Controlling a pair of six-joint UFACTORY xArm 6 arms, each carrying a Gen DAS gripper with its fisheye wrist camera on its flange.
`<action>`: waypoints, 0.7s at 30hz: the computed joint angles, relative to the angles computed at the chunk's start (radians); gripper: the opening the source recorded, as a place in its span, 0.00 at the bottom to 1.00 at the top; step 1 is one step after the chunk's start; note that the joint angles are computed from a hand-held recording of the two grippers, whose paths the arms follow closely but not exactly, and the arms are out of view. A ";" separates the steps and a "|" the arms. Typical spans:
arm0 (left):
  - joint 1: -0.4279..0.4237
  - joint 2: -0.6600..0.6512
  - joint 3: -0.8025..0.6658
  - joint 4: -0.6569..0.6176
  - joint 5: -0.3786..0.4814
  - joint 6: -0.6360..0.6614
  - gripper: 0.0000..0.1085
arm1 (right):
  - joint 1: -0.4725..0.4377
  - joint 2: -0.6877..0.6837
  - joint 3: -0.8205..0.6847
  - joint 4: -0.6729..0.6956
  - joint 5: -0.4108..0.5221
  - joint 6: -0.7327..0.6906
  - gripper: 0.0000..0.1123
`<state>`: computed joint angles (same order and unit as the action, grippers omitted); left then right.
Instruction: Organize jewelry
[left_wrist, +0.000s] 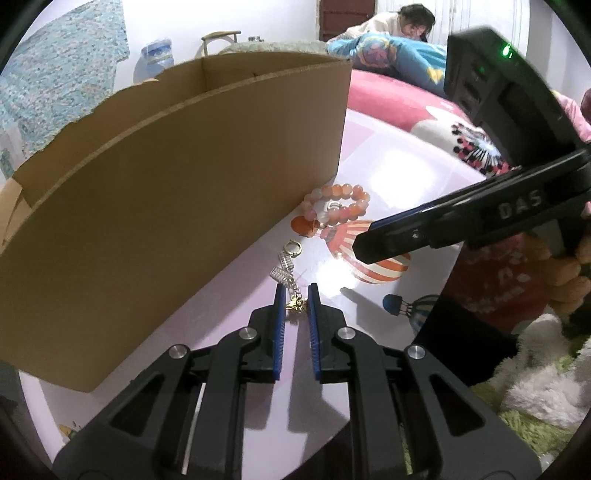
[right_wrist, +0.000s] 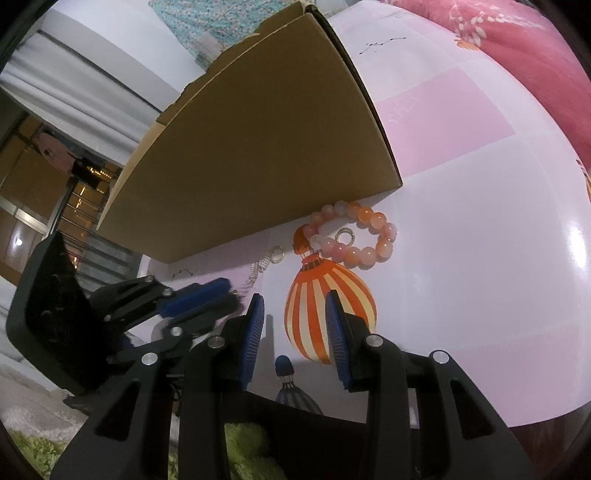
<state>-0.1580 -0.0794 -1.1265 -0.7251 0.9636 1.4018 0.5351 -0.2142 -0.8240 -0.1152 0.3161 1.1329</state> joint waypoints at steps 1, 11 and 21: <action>0.008 -0.003 -0.002 -0.004 0.007 -0.001 0.10 | 0.000 -0.003 0.002 -0.001 0.003 0.001 0.31; 0.086 0.047 -0.071 -0.033 0.077 -0.104 0.10 | 0.009 0.018 -0.069 -0.140 0.124 0.064 0.31; 0.164 0.144 -0.192 -0.110 0.228 -0.228 0.10 | 0.022 0.054 -0.121 -0.112 0.157 0.000 0.31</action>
<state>0.0057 0.0641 -1.3182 -0.8355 1.1920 1.1740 0.5571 -0.1600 -0.9450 -0.2272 0.4727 1.1324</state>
